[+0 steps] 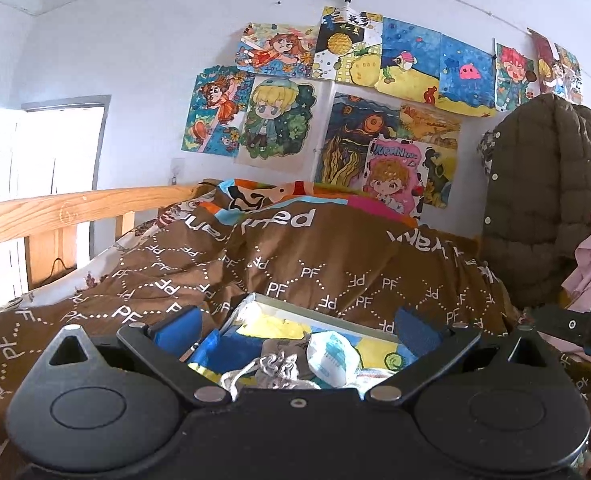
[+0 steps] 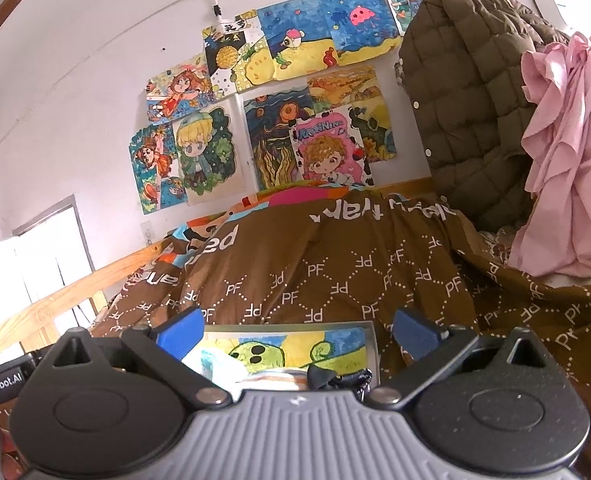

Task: Organize soft objects
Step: 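Withdraw both open tools away from the tray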

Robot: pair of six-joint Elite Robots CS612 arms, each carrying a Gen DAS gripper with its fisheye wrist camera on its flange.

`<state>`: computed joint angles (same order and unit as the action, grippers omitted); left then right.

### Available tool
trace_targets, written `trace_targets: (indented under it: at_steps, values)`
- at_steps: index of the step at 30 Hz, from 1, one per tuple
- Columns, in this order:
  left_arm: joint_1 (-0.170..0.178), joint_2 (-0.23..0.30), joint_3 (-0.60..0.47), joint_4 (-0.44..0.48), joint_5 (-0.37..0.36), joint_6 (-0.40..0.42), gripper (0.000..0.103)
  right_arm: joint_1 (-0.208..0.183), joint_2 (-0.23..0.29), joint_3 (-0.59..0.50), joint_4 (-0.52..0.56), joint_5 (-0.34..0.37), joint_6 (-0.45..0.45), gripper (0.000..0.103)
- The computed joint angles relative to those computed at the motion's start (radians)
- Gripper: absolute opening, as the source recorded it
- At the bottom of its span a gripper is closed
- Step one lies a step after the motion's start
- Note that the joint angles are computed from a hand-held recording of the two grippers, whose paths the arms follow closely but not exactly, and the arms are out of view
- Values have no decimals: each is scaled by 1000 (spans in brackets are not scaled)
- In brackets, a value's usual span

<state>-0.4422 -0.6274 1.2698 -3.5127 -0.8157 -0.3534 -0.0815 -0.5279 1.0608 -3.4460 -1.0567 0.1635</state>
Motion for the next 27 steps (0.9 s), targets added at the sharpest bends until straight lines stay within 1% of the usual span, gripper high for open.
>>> trace_targets:
  at_steps: [5, 10, 17, 21, 27]
  values:
    - [-13, -10, 25, -23, 33, 8, 102, -1, -18, 42, -39, -4, 14, 103]
    - [-25, -20, 50, -46, 55, 30, 102, -3, -34, 78, -60, -2, 3, 103]
    - [-35, -41, 93, -44, 79, -7, 102, -7, -53, 119, -78, -7, 13, 103]
    - [-40, -55, 121, -40, 89, -43, 102, -8, -63, 141, -82, -7, 3, 103]
    - [-50, -70, 154, -44, 100, -61, 102, -11, -85, 193, -99, -10, -17, 103]
